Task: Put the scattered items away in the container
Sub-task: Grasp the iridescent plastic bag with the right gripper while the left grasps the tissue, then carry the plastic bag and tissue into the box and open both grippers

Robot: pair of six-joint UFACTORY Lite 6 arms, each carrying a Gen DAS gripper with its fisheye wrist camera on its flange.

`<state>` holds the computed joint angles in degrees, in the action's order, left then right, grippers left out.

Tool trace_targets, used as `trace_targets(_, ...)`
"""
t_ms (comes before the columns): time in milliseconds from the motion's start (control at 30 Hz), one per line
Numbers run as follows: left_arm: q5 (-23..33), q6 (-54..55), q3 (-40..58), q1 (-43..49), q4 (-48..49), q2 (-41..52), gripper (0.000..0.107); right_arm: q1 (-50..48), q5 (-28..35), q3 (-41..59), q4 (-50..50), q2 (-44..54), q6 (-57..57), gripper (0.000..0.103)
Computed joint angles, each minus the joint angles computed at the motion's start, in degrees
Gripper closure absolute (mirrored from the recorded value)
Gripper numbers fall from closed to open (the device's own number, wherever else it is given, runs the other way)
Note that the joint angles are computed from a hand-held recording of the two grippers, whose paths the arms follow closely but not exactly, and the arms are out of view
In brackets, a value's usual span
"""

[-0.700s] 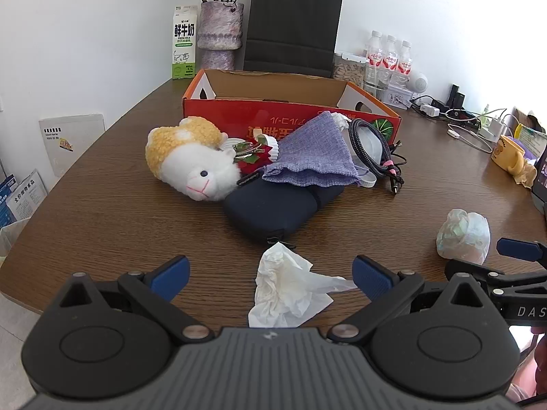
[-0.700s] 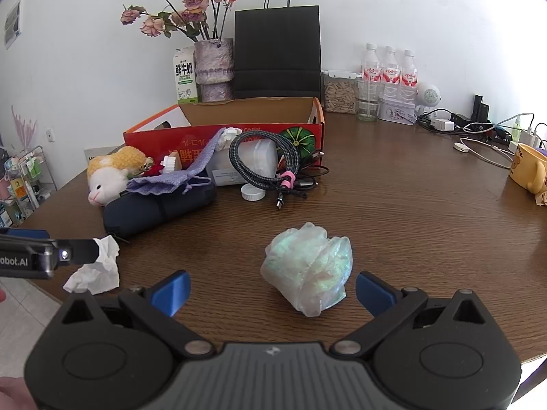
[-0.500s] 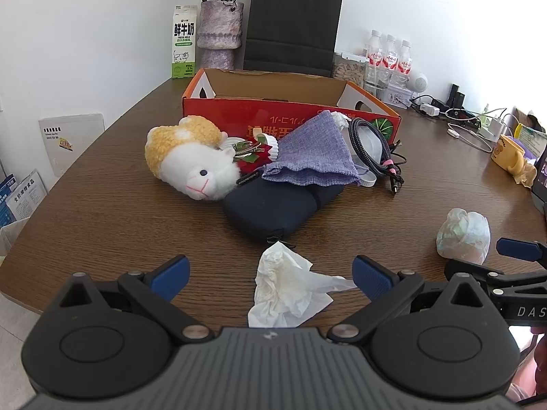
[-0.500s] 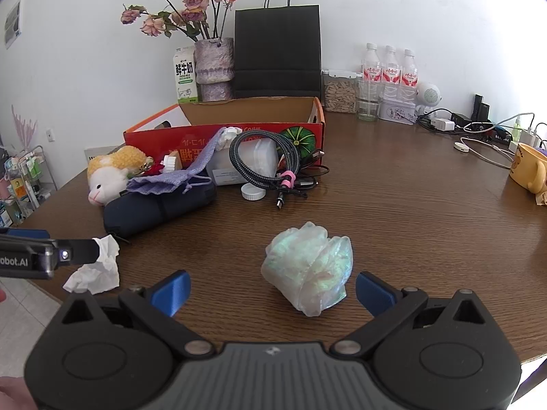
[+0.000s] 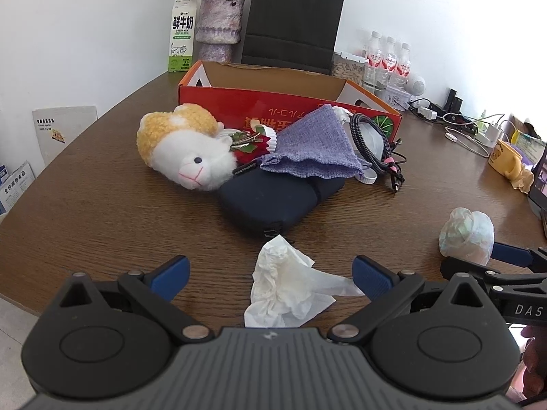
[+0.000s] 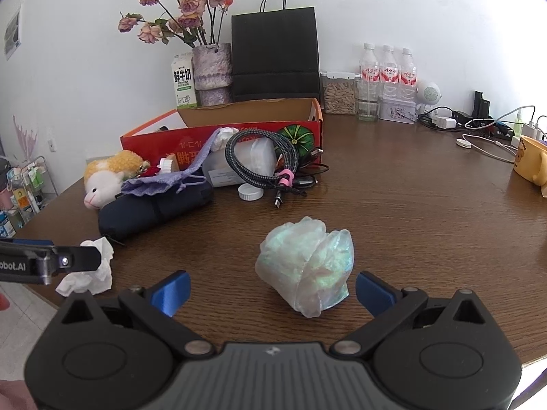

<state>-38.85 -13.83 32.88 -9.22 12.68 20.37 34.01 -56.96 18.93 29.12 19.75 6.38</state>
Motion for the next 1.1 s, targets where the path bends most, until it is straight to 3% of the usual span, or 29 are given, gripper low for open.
trace_targets(300, 0.26, -1.01, 1.46, 0.64, 1.6, 2.32, 0.004, -0.38, -4.25, 1.87, 1.28, 4.69, 0.81, 0.001)
trace_targets(400, -1.79, -1.33, 1.27, 1.01, 3.21, 3.24, 0.007, -0.77, -6.0, 2.57, 0.78, 6.71, 1.12, 0.005)
trace_targets(433, -2.92, -1.94, 1.09, 1.27, 4.33, 3.52, 0.009, -0.85, -6.95, 2.89, 0.56, 7.74, 1.25, 0.012)
trace_targets(467, -4.22, -2.17, 0.71, 1.61, 5.0, 3.67, 0.018, -0.76, -8.42, 3.23, 0.18, 9.14, 1.37, 0.018)
trace_targets(500, -5.39, -2.43, 0.31, 1.9, 5.72, 3.7, 0.034, -0.27, -9.79, 3.62, 0.22, 10.6, 1.17, 0.036)
trace_targets(533, -6.35, -2.93, 0.04, 2.33, 6.67, 3.79, 0.045, -0.56, -10.28, 3.8, -0.85, 11.34, 1.43, 0.066)
trace_targets(567, -7.06, -4.11, -0.05, 3.05, 8.24, 3.92, 0.071, -1.54, -11.03, 3.64, -3.47, 11.82, 2.8, 0.075)
trace_targets(600, -7.32, -5.58, 0.16, 3.78, 9.83, 4.23, 0.082, -1.8, -12.83, 3.16, -4.7, 12.31, 4.2, 0.075)
trace_targets(700, -9.03, -7.32, -0.04, 5.12, 11.52, 4.58, 0.086, -1.72, -15.4, 2.32, -5.17, 12.59, 5.33, 0.077)
trace_targets(1100, -14.25, -5.22, -3.22, 6.88, 10.56, 0.79, 0.087, -2.07, -17.31, 1.24, -5.54, 11.13, 5.46, 0.077)
